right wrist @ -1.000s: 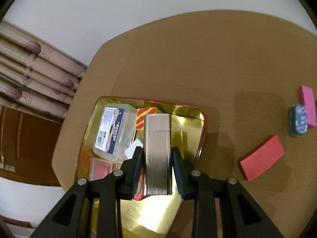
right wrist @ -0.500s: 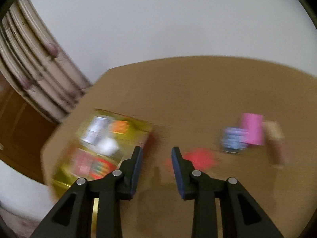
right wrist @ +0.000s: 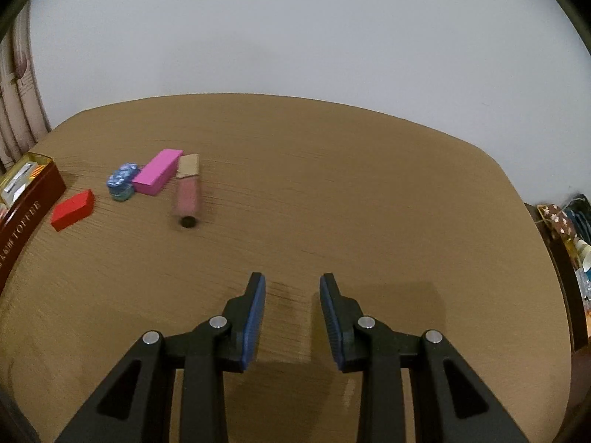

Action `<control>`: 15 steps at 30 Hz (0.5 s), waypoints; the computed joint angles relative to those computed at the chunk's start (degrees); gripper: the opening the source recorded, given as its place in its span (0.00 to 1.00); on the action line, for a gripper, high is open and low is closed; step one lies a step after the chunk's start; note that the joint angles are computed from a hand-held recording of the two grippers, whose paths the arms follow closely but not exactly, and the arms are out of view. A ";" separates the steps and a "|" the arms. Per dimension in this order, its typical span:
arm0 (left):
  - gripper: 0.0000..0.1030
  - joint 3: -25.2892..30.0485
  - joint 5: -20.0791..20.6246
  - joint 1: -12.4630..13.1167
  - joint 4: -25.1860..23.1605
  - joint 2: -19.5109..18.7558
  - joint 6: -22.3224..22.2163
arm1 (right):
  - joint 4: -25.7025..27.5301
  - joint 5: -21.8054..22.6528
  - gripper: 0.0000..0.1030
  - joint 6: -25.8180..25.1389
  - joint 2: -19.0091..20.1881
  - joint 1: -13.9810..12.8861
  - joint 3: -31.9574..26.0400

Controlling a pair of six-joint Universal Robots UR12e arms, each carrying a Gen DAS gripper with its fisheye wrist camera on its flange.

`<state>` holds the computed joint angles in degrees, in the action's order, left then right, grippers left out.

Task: Organize rigid objects
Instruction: 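Move the left tool to the red block and grasp it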

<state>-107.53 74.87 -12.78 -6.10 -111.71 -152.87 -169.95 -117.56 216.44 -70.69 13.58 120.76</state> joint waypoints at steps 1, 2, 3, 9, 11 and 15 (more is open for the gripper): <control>0.83 1.95 0.04 -0.62 -1.34 -1.22 0.89 | -1.55 0.48 0.30 0.23 -0.06 -0.27 0.68; 0.83 3.15 0.21 -1.00 -2.12 -2.00 1.30 | -2.12 0.80 0.30 0.61 0.26 -0.39 0.59; 0.83 4.96 0.86 -1.65 -3.32 -3.18 1.95 | -3.01 1.28 0.30 0.94 0.23 -0.59 1.02; 0.84 12.00 2.10 -3.48 -12.41 -7.17 7.47 | -8.55 3.07 0.30 2.05 0.15 -1.53 3.32; 0.84 14.15 2.22 -3.77 -16.29 -8.29 8.43 | -8.61 4.00 0.31 1.77 0.19 -1.75 3.37; 0.84 17.82 3.68 -4.33 -22.44 -10.36 10.00 | -11.57 4.31 0.37 1.35 0.54 -1.76 3.87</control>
